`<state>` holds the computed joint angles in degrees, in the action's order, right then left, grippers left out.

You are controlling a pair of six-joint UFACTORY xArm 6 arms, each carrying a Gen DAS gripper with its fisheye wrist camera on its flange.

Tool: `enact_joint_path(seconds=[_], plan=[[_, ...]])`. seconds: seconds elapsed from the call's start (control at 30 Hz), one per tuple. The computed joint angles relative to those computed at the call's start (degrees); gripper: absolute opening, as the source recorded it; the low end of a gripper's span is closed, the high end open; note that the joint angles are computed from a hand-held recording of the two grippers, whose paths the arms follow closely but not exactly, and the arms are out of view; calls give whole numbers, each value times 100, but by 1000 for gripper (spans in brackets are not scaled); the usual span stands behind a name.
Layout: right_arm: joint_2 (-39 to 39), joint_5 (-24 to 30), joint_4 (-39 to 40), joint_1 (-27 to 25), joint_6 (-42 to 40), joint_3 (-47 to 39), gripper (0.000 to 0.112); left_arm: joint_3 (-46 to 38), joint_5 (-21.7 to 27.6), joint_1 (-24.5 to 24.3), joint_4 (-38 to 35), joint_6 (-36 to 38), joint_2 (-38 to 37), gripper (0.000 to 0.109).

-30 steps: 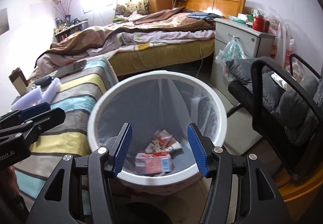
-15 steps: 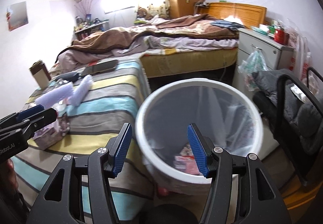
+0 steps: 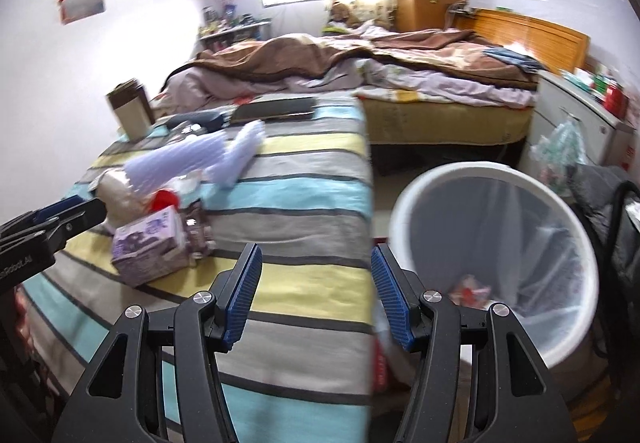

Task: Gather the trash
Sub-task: 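Move both grippers back from the bin toward the bed, then grasp the brown snack wrapper with the right gripper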

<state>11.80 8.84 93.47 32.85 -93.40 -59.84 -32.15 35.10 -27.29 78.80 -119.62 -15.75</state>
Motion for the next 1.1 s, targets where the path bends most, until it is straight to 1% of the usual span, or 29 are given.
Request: enact_joint_path(seconds=[0.03, 0.23, 0.4, 0.53, 0.6, 0.67, 0.73, 0.83, 0.97, 1.07, 1.1], plan=[[12, 14, -43, 40, 16, -1, 59, 77, -4, 38, 0, -14, -70, 60], [215, 68, -951, 252, 734, -100, 59, 512, 35, 249, -171, 134, -500, 60], [444, 19, -1611, 416, 1210, -293, 59, 843, -141, 600, -162, 70, -782, 60], [631, 1, -2464, 484, 1854, -382, 59, 951, -345, 842, -93, 33, -807, 60], [683, 109, -2820, 464, 2157, -413, 59, 992, -448, 970, -24, 12, -800, 60], [747, 363, -3089, 406, 2459, -483, 59, 1000, -536, 1092, -2, 6, -762, 60], [809, 468, -3318, 392, 2707, -524, 59, 1016, -591, 1173, 28, -31, -751, 60], [852, 565, -3509, 423, 2850, -561, 59, 1051, -679, 1305, 70, -34, -741, 60], [893, 498, -3740, 482, 2990, -593, 59, 1045, -812, 1445, 132, -73, -689, 60], [925, 378, -4088, 544, 3233, -584, 58, 986, -901, 1533, 179, -55, -572, 60], [949, 329, -4163, 548, 3310, -607, 53, 962, -936, 1561, 209, -62, -527, 60]])
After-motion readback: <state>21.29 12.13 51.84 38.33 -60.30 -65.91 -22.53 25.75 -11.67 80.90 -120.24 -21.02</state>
